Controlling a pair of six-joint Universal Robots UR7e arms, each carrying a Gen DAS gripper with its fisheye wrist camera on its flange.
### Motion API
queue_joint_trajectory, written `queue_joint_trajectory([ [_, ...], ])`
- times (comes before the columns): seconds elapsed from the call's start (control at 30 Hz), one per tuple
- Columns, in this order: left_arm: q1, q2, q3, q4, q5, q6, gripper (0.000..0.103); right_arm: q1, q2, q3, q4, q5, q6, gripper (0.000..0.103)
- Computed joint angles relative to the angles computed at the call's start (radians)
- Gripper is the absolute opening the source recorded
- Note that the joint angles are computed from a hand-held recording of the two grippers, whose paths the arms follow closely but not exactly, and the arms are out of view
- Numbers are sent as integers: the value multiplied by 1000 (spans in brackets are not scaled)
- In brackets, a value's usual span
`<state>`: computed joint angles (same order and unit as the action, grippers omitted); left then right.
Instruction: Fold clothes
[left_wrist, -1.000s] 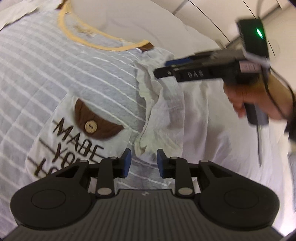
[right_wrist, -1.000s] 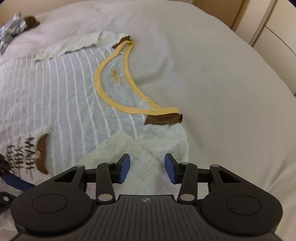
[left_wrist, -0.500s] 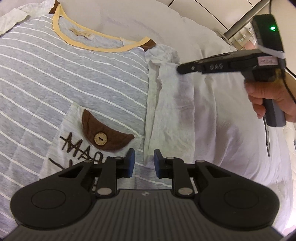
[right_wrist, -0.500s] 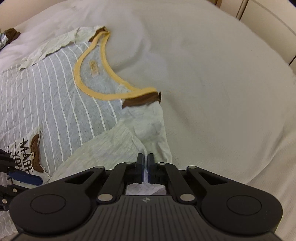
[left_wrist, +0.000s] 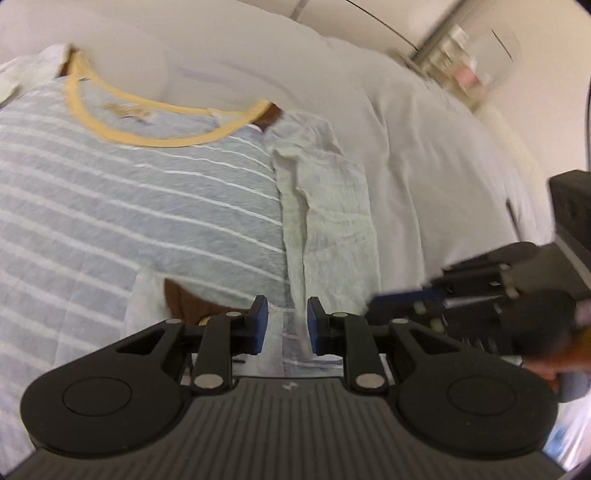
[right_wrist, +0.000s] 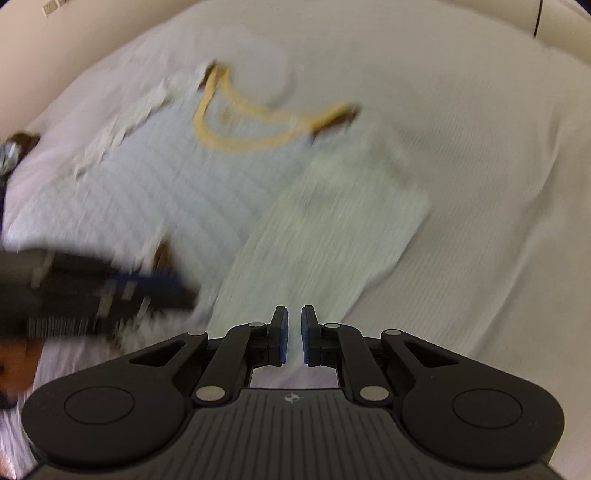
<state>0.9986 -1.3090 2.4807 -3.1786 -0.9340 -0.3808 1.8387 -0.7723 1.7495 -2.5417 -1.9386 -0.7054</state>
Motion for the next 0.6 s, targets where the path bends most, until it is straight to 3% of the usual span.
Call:
queue_joint_trajectory([
  [0.13,27,25,-40,12,-6,99,17,7,-35,82,-60,-66,-11,12],
  [0.23,36,29,-55,-15,-16,153,17,9,-75,129,-88,-66,81,13],
  [0.43,58,43,-95,18,-53,237,18,2,-124,216,-112,57,154,15],
  [0.53,32,33,-90,70,-17,262,17,2,-97,228,-132,33,166,15],
  [0.6,-27,13,-58,89,25,340,18,6,-94,233,-135,-2,187,15],
])
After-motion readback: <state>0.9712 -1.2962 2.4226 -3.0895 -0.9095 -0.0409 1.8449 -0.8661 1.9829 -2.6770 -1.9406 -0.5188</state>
